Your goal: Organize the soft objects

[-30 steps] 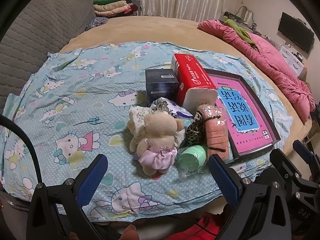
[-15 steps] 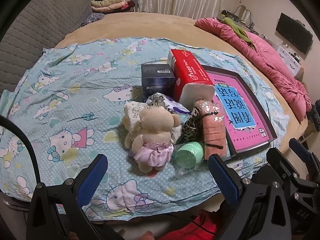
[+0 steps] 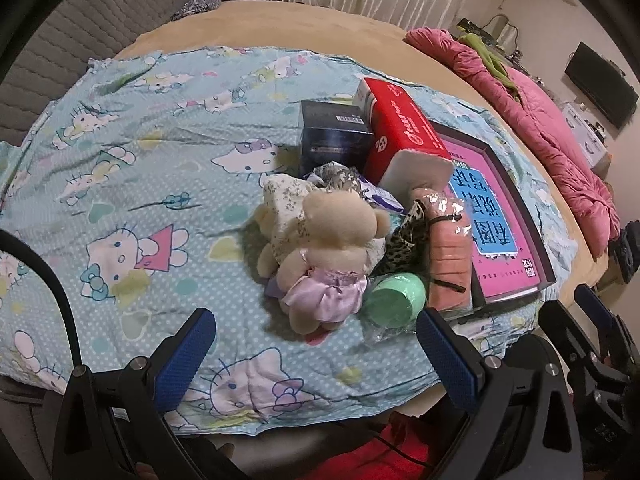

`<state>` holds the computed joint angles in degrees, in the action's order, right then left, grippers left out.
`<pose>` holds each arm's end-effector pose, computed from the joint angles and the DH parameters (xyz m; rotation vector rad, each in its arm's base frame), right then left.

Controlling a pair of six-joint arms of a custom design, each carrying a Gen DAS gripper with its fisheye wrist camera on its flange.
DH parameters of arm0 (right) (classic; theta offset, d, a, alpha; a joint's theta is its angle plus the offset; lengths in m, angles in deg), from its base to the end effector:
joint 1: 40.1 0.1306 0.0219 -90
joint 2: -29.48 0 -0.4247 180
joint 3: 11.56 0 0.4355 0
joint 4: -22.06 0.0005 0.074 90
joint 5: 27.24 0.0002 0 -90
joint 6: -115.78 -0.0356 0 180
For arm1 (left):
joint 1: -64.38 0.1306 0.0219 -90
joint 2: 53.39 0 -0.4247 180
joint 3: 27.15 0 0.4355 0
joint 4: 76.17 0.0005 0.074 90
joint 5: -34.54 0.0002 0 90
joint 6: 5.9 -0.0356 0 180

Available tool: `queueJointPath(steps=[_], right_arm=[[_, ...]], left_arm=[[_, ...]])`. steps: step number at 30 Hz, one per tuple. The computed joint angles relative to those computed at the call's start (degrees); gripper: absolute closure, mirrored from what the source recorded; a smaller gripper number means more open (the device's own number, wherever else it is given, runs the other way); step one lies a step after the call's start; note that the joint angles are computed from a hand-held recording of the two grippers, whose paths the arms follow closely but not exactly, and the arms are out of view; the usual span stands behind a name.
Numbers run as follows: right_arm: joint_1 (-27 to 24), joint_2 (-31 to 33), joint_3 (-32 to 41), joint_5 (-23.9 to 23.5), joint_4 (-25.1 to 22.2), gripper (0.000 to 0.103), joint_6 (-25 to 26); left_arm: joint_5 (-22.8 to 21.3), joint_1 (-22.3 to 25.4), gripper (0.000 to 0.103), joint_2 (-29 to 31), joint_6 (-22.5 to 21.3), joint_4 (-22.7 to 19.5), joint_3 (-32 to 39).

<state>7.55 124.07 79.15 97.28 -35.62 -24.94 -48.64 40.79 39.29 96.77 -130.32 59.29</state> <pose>0.3787 0.3847 0.4335 0.2504 2.3681 -0.0268 0.4825 -0.2158 0.4123 0.2951 2.6467 -0.3698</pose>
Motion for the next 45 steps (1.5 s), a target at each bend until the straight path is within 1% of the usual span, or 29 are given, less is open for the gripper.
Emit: queueJointPath(steps=[2, 5, 9, 12, 15, 17, 21, 26, 27, 29, 30, 32, 35, 37, 40, 43, 45], right_arm=[[-0.14, 0.02, -0.08, -0.49, -0.03, 0.002, -0.07], [-0.28, -0.06, -0.51, -0.77, 0.95, 0.002, 0.37], [-1.12, 0.78, -0.23, -2.54, 1.34, 0.002, 0.80], [-1.86, 1.80, 0.10, -4.07, 2.16, 0.002, 1.69], [-2.60, 2.84, 0.43, -5.98, 3.03, 0.002, 2.50], [-3.07, 3.84, 0.99, -7.03, 3.27, 0.002, 3.19], [-3.74, 5.36, 1.69, -8.34, 3.71, 0.002, 4.33], [-4.28, 5.82, 1.40, -9.41, 5.01, 0.002, 4.93], [-4.41, 5.73, 1.24, -9.54, 5.33, 0.002, 5.00], [-4.62, 5.56, 0.97, -9.57, 5.75, 0.002, 5.11], [-4.71, 5.56, 0.97, -9.72, 5.83, 0.002, 5.27], [-4.87, 5.64, 0.99, -9.99, 6.16, 0.002, 5.81], [-5.00, 5.93, 1.06, -10.36, 6.68, 0.002, 6.63], [-5.08, 6.42, 1.44, -10.13, 6.74, 0.002, 7.61], [-5.28, 7.51, 2.49, -10.00, 6.15, 0.005, 9.43], [-5.49, 8.76, 3.55, -10.08, 5.41, 0.013, 11.37], [-5.69, 9.51, 4.14, -11.11, 5.31, 0.028, 12.83]], left_arm=[[-0.08, -0.11, 0.002, 0.12, 0.01, -0.34, 0.15], [0.37, 0.09, 0.002, -0.06, 0.24, 0.56, -0.20], [1.64, 0.38, 0.003, 0.75, 0.23, 0.82, 0.15], [3.12, 0.88, 0.011, 1.49, -0.16, 1.38, 0.43], [4.06, 1.43, 0.013, 2.24, 0.13, 1.59, 0.62], [5.13, 1.80, 0.018, 2.68, 0.12, 1.60, 0.71], [6.19, 2.14, 0.021, 2.86, 0.51, 2.01, 0.33], [6.76, 1.72, 0.031, 3.33, 0.15, 3.04, 0.75], [6.97, 1.50, 0.032, 3.66, -0.08, 3.18, 1.06], [6.85, 1.06, 0.035, 4.31, -0.65, 2.95, 1.77], [6.30, 0.66, 0.035, 4.72, -1.02, 2.76, 2.27], [5.33, 0.08, 0.041, 5.28, -1.88, 2.65, 2.96], [1.45, -0.87, 0.042, 6.55, -3.10, 2.00, 4.38], [0.67, -0.88, 0.043, 7.10, -3.26, 1.65, 4.77], [0.33, -0.68, 0.046, 7.80, -3.45, 0.72, 5.25], [0.05, -0.55, 0.046, 7.81, -3.98, 0.82, 5.07], [0.61, -0.36, 0.046, 7.74, -3.80, 1.04, 4.95]])
